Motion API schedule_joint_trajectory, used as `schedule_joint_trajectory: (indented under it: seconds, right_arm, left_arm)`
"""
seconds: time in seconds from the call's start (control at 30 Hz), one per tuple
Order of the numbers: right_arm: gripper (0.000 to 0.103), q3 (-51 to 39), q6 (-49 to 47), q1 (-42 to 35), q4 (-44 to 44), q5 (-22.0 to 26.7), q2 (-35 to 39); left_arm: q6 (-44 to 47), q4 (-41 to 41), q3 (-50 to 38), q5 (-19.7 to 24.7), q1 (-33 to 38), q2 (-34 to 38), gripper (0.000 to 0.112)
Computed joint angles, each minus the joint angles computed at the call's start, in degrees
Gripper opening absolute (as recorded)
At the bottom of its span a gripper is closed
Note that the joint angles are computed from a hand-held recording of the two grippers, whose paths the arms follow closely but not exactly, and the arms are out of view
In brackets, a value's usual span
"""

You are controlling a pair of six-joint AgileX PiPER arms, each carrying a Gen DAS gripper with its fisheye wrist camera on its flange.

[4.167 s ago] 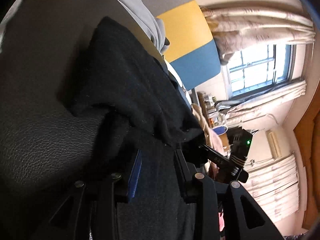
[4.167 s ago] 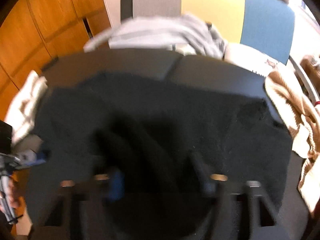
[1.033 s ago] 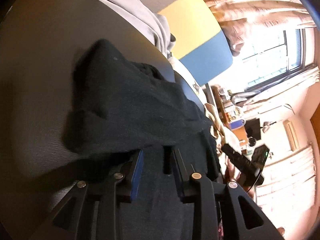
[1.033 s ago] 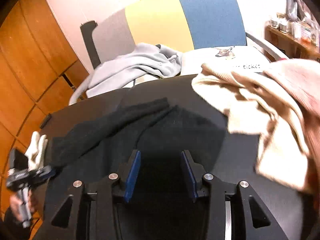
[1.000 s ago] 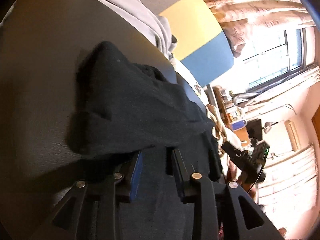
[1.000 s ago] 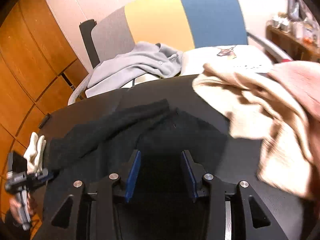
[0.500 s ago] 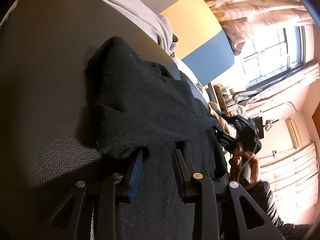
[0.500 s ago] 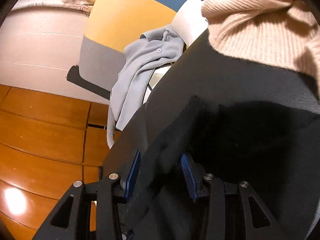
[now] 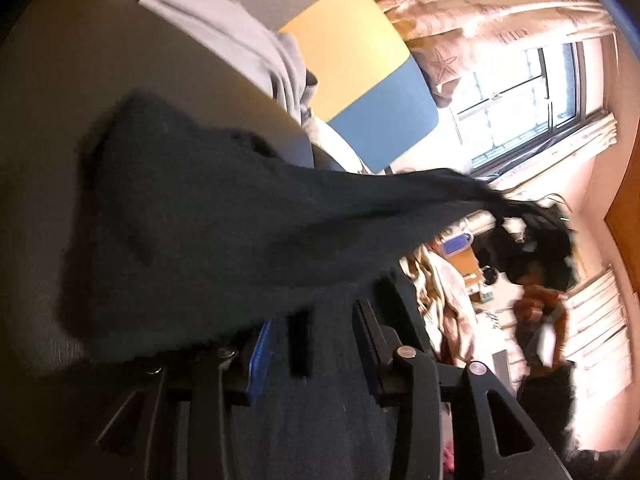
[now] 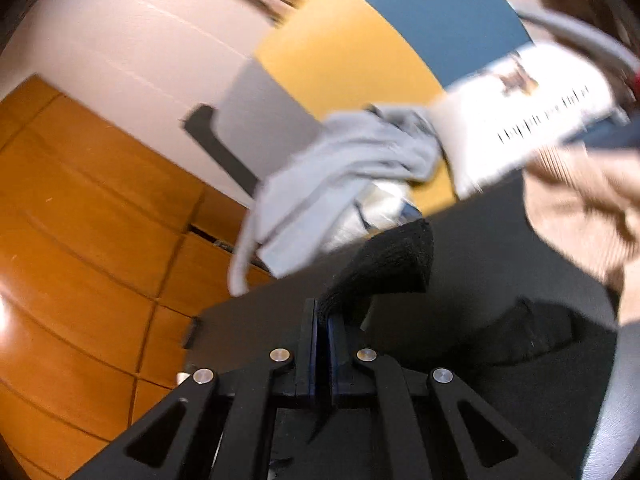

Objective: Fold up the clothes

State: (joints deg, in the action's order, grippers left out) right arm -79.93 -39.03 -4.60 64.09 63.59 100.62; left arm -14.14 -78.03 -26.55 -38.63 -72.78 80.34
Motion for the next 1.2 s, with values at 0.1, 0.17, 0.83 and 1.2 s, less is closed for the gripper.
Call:
schedule_joint_trajectory:
  seconds: [0.1, 0.17, 0.83, 1.2]
  right_arm:
    - [0.005, -1.15, -0.10, -1.91, 0.87, 2.07, -3.11]
    - [0.005, -0.34, -0.90, -4.17, 1.50, 3.30, -4.73]
    - [0.015, 27.32, -10.99, -22.11, -27.44, -16.45, -13.73]
    - [0.049, 18.57, -24.93, 6.30, -27.00, -12.28, -11.11]
  left_arm:
    - [1.86, -3.08, 0.10, -2.36, -1.63, -0.47, 0.041]
    - [3.13, -3.68, -0.39, -2.09, -1.25, -0.04, 0.041]
    - [-11.95, -12.36, 5.30, -11.32, -13.00, -0.13, 0.033]
    - [-20.56, -4.86, 7.66, -14.88, -14.33, -0.83, 0.044]
